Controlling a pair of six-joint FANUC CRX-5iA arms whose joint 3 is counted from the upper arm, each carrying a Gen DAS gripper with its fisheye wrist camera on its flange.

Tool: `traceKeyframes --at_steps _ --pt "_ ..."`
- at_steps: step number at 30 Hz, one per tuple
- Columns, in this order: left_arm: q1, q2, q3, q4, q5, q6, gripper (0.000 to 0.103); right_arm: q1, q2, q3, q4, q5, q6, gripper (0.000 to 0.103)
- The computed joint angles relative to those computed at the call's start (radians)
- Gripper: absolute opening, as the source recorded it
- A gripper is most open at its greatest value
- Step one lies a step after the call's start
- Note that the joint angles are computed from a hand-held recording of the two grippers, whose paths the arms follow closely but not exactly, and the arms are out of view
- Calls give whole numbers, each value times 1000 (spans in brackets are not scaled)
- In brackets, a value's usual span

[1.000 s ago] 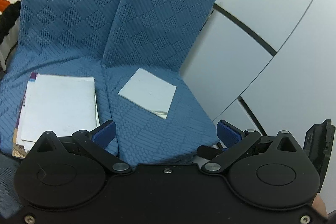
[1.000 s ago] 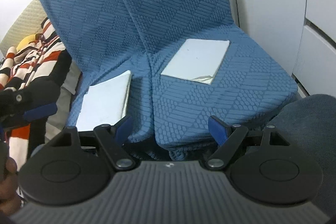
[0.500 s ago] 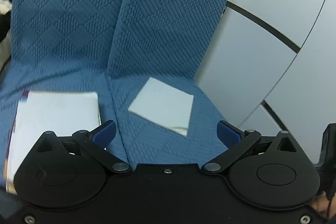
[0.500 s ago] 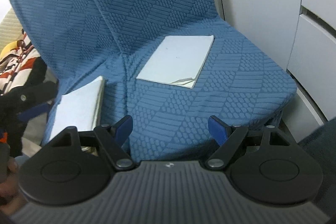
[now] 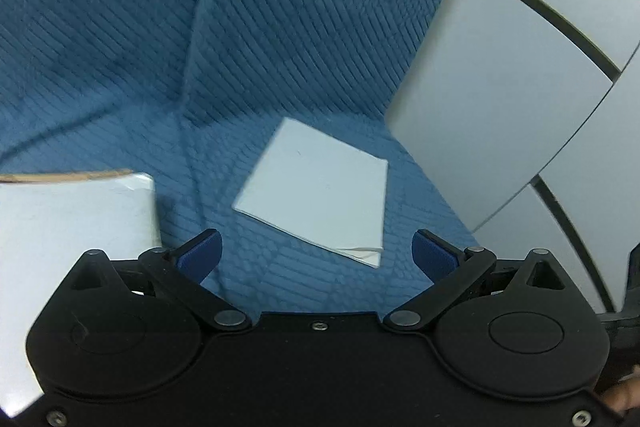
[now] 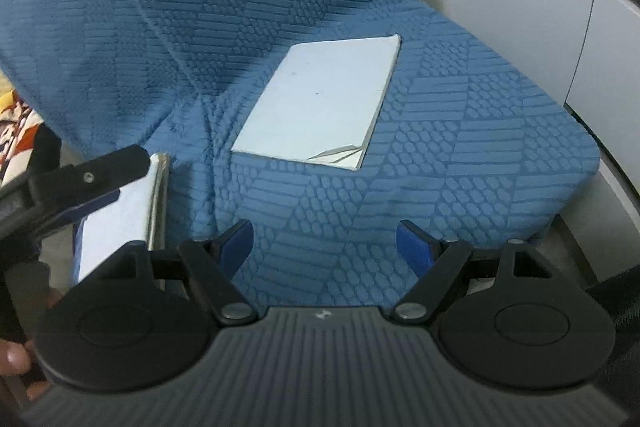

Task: Organize objects
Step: 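Move both tools toward the small white card on the other seat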

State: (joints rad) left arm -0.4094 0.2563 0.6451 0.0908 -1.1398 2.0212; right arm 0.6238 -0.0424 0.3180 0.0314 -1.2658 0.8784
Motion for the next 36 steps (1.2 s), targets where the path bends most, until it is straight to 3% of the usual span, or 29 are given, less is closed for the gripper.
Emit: traceKeyframes --at_steps 10,16,18,20,26,36 --pt "41 138 115 54 -22 -6 93 -73 107 98 -44 -10 -18 80" --pt "67 229 180 108 -66 -28 76 -110 165 136 -65 6 -42 79" --pt "70 256 201 115 -76 -31 69 -125 186 153 -83 1 -65 76" --pt "79 277 208 140 -80 -34 56 -149 207 177 -128 -8 -91 73" --pt "89 334 236 172 -91 -36 45 -161 274 239 -139 -30 -131 50" --pt "109 326 181 214 -43 -28 30 -145 313 270 -106 -52 -120 48"
